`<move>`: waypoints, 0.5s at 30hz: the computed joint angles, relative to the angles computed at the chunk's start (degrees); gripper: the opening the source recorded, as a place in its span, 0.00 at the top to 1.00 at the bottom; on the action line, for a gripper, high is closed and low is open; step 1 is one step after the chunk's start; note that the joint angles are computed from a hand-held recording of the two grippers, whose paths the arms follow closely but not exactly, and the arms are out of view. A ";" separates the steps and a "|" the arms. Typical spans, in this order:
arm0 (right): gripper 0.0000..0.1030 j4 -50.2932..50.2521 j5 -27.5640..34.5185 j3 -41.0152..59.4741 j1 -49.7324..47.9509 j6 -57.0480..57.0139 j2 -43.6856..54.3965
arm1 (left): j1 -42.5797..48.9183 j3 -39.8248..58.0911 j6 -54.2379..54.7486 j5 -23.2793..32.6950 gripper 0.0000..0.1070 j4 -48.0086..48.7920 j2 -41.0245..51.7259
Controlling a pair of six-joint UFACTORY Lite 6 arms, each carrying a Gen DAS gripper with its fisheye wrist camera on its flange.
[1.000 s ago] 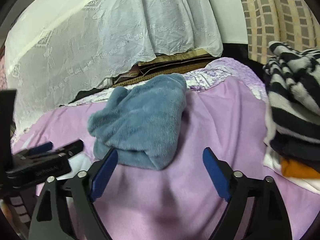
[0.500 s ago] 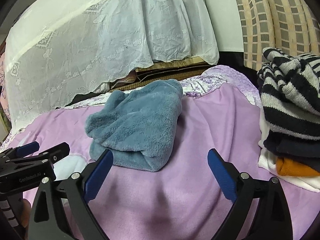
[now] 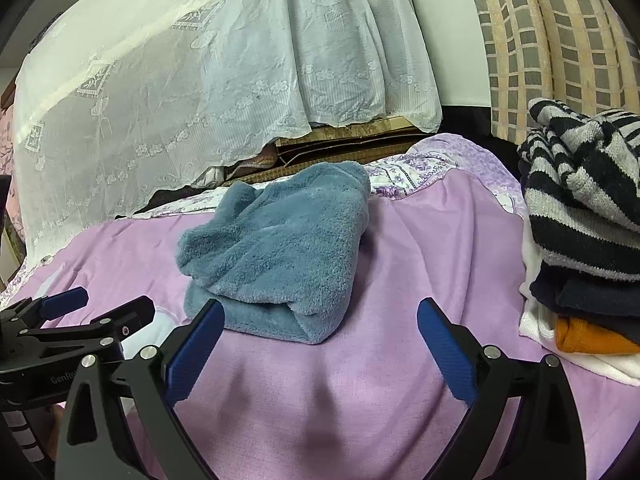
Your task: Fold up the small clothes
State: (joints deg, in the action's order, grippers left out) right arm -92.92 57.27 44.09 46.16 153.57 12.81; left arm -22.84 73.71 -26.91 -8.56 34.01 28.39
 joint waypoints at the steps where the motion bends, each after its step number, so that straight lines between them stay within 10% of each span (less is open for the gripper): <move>1: 0.05 0.02 0.03 -0.02 0.02 0.01 -0.01 | 0.08 0.17 -1.92 -0.02 0.08 1.82 0.14; 15: 0.05 0.45 0.70 0.13 0.63 0.67 0.08 | 0.12 -1.08 4.96 -2.41 0.08 -4.20 -0.24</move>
State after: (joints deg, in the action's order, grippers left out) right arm -92.47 57.97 44.23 46.79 154.24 12.90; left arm -22.72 72.63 -21.95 -10.96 29.81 28.15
